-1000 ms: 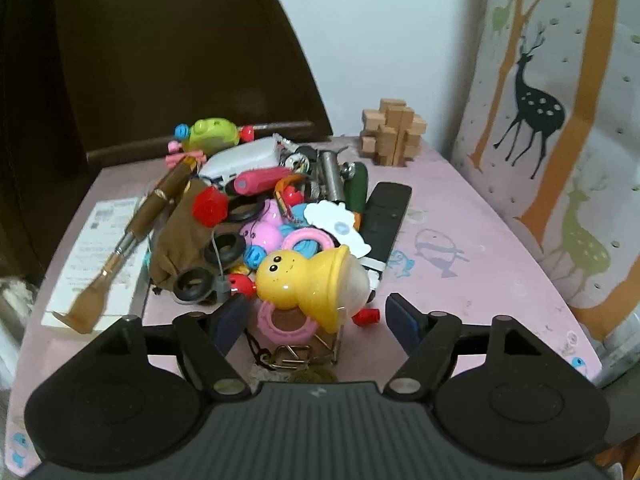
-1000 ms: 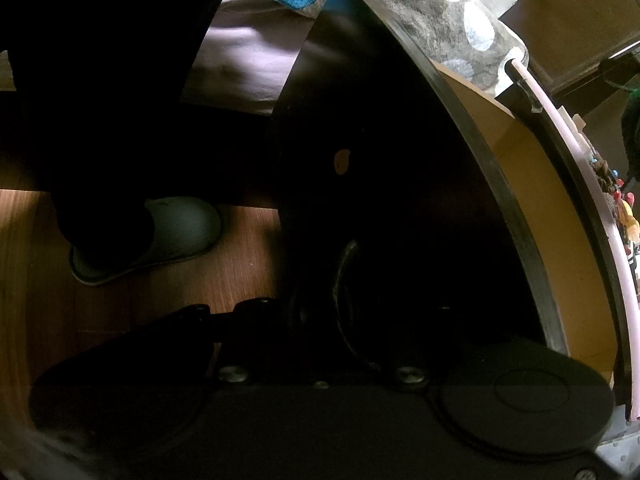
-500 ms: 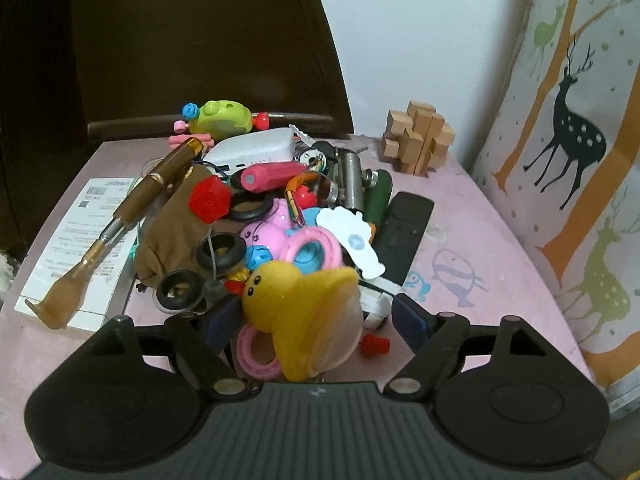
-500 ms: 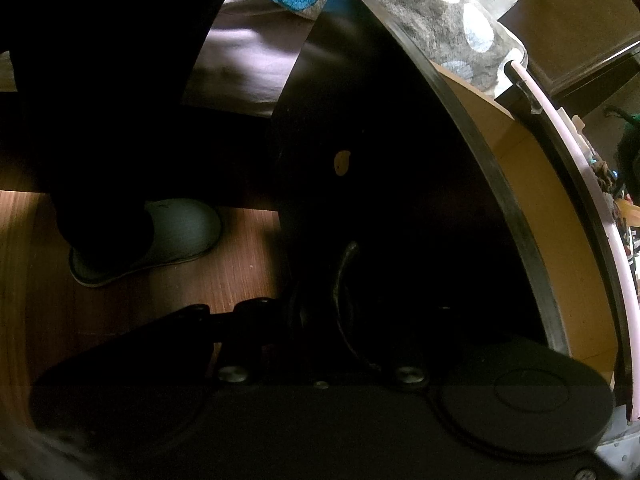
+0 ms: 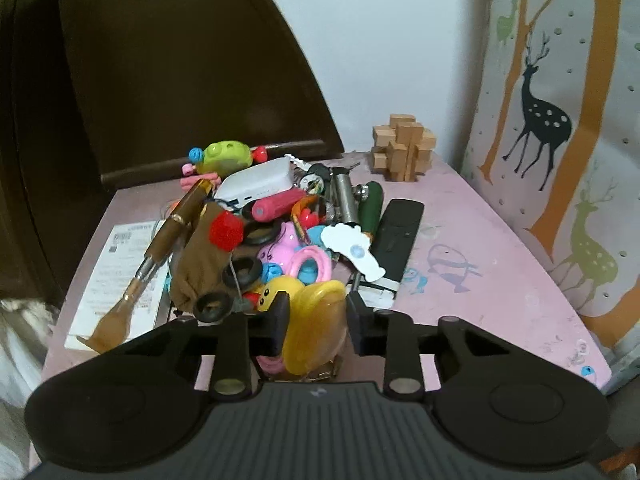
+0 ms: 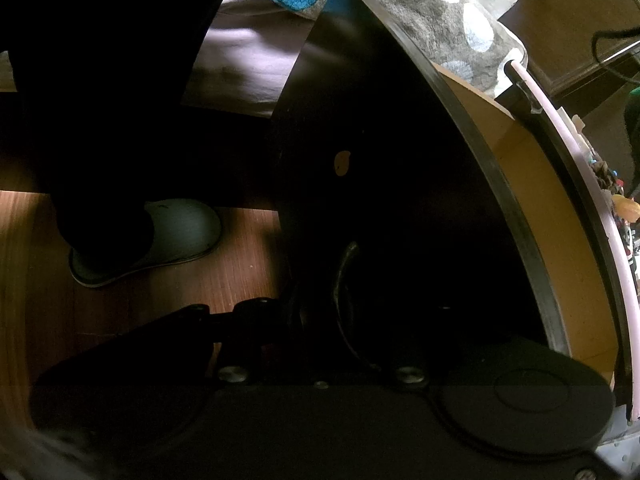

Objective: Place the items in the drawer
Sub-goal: 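Lift the yellow toy and lower it into the open drawer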

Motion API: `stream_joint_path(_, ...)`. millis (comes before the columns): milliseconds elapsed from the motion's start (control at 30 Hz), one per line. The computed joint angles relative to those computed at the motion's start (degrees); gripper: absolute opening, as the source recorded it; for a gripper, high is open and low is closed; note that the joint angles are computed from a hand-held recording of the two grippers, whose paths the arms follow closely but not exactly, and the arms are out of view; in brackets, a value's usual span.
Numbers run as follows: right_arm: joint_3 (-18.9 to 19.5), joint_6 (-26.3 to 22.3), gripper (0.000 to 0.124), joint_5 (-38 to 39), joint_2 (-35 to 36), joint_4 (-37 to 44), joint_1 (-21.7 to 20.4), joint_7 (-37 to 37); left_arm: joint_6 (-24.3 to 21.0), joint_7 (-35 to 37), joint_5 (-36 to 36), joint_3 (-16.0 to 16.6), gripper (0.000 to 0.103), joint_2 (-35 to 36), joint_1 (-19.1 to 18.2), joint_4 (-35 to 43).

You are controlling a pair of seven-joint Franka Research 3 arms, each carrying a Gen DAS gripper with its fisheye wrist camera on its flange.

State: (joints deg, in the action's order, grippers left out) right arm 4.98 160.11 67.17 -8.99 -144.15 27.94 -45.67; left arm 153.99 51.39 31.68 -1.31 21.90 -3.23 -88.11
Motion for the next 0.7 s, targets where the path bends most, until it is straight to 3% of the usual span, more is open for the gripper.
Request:
stream_joint_path(233,-0.1,-0.3,0.021,-0.2,0.0,0.1,-0.1,0.0,-2.4,-4.2,4.9,1.8,0.027,-2.0,-1.5,-1.5)
stream_joint_path(400,0.1,0.2,0.021,-0.5,0.0,0.1,0.1,0.7,-4.1,-16.5,15.0,3.8,0.027,-4.8,-3.3,-4.7)
stream_joint_path(700,0.2,0.7,0.021,0.2,0.2,0.1,0.4,0.4,-3.5,-9.6,11.9,0.9,0.027,-0.9,0.4,-0.7)
